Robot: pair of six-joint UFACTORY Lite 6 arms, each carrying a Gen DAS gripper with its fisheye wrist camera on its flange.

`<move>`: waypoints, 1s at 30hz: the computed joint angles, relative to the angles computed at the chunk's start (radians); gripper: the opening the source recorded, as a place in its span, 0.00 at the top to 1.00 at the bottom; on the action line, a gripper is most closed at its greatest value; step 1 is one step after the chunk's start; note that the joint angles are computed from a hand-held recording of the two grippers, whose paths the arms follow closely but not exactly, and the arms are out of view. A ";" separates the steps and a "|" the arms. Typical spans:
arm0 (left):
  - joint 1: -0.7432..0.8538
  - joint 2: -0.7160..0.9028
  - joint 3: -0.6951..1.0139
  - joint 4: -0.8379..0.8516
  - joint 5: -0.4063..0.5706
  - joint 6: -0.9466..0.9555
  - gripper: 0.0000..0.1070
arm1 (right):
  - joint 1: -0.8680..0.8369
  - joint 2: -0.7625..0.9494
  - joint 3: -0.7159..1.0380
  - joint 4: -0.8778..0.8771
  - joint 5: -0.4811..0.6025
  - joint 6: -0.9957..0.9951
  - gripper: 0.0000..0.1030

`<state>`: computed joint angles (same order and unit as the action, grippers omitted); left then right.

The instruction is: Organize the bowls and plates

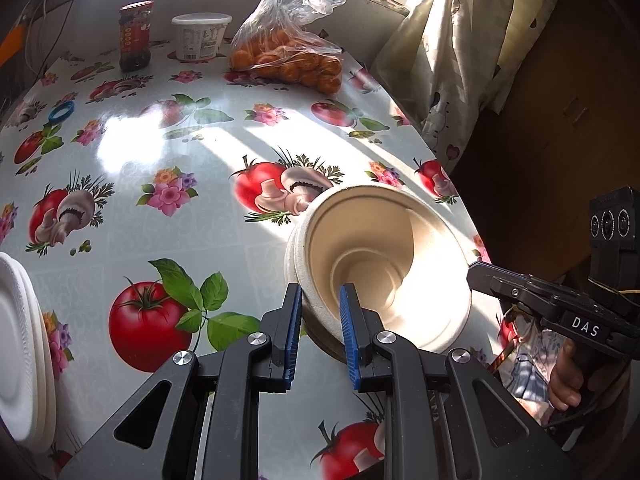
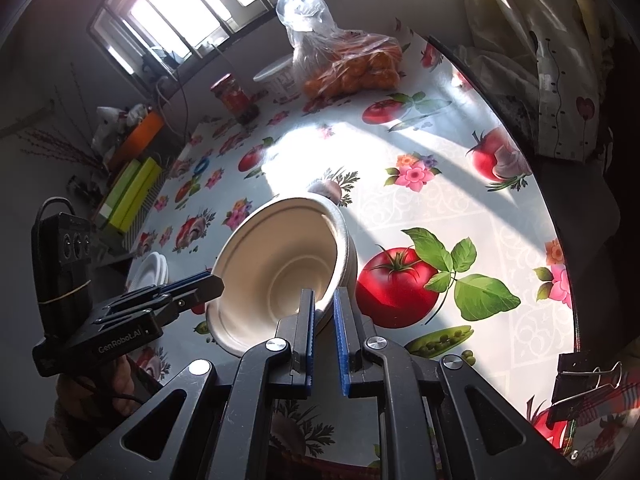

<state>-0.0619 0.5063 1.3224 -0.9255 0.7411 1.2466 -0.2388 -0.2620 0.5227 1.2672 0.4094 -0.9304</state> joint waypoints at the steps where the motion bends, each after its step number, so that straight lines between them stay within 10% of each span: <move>1: 0.000 0.000 0.000 0.000 0.000 0.002 0.81 | 0.002 -0.001 -0.003 0.000 -0.004 0.000 0.89; 22: -0.003 0.006 -0.006 -0.017 -0.033 0.000 0.78 | 0.001 0.012 -0.015 0.070 0.003 -0.065 0.89; 30: 0.035 0.028 0.017 -0.068 0.026 0.035 0.60 | -0.025 -0.014 -0.040 0.125 0.004 -0.121 0.68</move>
<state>-0.0270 0.5338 1.3393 -0.9936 0.7674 1.2812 -0.2635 -0.2764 0.4829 1.3921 0.4139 -1.0513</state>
